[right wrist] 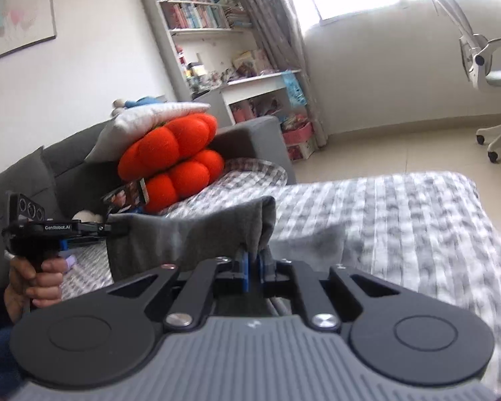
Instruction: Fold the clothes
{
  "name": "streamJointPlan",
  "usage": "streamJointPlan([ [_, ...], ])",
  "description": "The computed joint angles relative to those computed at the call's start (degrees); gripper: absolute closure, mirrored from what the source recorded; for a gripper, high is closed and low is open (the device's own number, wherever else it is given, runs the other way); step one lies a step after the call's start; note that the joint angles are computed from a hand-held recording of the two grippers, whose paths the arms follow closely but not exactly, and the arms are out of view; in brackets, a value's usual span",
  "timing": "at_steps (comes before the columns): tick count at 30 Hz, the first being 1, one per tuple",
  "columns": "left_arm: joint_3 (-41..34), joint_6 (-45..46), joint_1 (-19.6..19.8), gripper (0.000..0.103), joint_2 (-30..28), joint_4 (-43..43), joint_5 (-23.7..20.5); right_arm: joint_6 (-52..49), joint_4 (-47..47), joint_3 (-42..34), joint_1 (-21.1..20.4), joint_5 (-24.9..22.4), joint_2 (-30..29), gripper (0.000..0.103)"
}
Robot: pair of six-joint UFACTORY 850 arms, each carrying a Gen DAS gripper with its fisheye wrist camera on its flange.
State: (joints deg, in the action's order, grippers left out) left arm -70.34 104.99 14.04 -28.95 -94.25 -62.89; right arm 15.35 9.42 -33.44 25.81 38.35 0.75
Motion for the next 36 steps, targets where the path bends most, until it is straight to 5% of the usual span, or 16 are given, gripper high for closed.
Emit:
streamJointPlan([
  [4, -3.61, -5.34, -3.88, 0.097, -2.04, -2.77, 8.51, 0.27, 5.02, -5.38, -2.0, -3.73, -5.02, 0.095],
  [8, -5.2, -11.8, -7.31, 0.097, -3.97, -0.7, 20.26, -0.01, 10.61, -11.51, -3.2, -12.74, -11.54, 0.095],
  [10, -4.24, -9.78, -7.94, 0.096, -4.11, -3.37, 22.85, 0.18, 11.48, -11.85, -3.12, -12.52, -12.23, 0.095],
  [17, -2.04, -5.4, -8.12, 0.096, -1.76, -11.22, 21.88, -0.72, 14.75, -10.77, -2.08, -8.08, -11.25, 0.095],
  [28, -0.77, 2.3, -10.34, 0.095, -0.97, -14.23, 30.14, -4.16, 18.7, -13.56, -2.47, -10.5, -14.28, 0.096],
  [33, -0.06, 5.35, -10.2, 0.076, 0.33, -14.1, 30.98, -9.31, 23.16, -13.3, -1.81, -9.97, -13.45, 0.089],
  [36, 0.63, 8.21, -9.42, 0.064, 1.69, -15.82, 30.48, -20.62, 33.82, -12.99, -0.14, -8.17, -12.42, 0.084],
])
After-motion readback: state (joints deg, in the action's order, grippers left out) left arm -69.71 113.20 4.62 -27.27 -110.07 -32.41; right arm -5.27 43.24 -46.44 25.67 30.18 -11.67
